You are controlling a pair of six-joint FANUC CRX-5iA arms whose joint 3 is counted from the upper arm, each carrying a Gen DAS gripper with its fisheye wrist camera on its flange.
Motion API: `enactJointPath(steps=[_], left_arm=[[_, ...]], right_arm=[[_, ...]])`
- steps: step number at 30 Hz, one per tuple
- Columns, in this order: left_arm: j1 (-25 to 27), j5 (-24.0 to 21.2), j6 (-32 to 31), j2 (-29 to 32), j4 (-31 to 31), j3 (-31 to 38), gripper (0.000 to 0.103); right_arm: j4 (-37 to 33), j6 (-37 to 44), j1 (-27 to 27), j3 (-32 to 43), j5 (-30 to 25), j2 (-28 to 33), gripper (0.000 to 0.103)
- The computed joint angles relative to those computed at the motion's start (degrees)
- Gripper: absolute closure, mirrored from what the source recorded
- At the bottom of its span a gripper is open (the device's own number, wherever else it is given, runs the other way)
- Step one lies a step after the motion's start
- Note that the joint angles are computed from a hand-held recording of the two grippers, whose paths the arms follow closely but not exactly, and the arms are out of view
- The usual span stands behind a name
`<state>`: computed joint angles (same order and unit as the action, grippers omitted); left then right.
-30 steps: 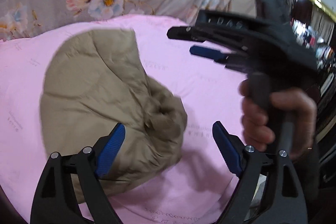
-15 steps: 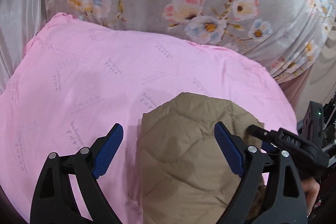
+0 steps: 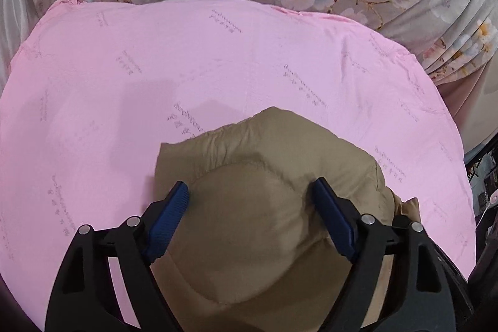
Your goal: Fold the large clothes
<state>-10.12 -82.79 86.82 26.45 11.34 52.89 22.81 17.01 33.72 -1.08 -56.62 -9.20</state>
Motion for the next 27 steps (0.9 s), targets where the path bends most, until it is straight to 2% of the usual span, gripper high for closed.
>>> enactJointPath(steps=[8, 13, 27], left_arm=[[-1.59, 8.4, 0.07, -3.33, -3.58, -8.77, 0.013], [-3.39, 11.35, 0.59, -3.91, -7.36, -10.52, 0.01], [-6.21, 17.4, 2.34, -5.44, -14.15, -14.4, 0.006]], right_arm=[[-5.8, 2.2, -3.16, -4.26, 7.21, -0.9, 0.09], [-7.33, 2.91, -4.19, -6.27, 10.12, -1.37, 0.089], [0.47, -2.46, -2.58, -10.02, 11.8, -0.89, 0.09]])
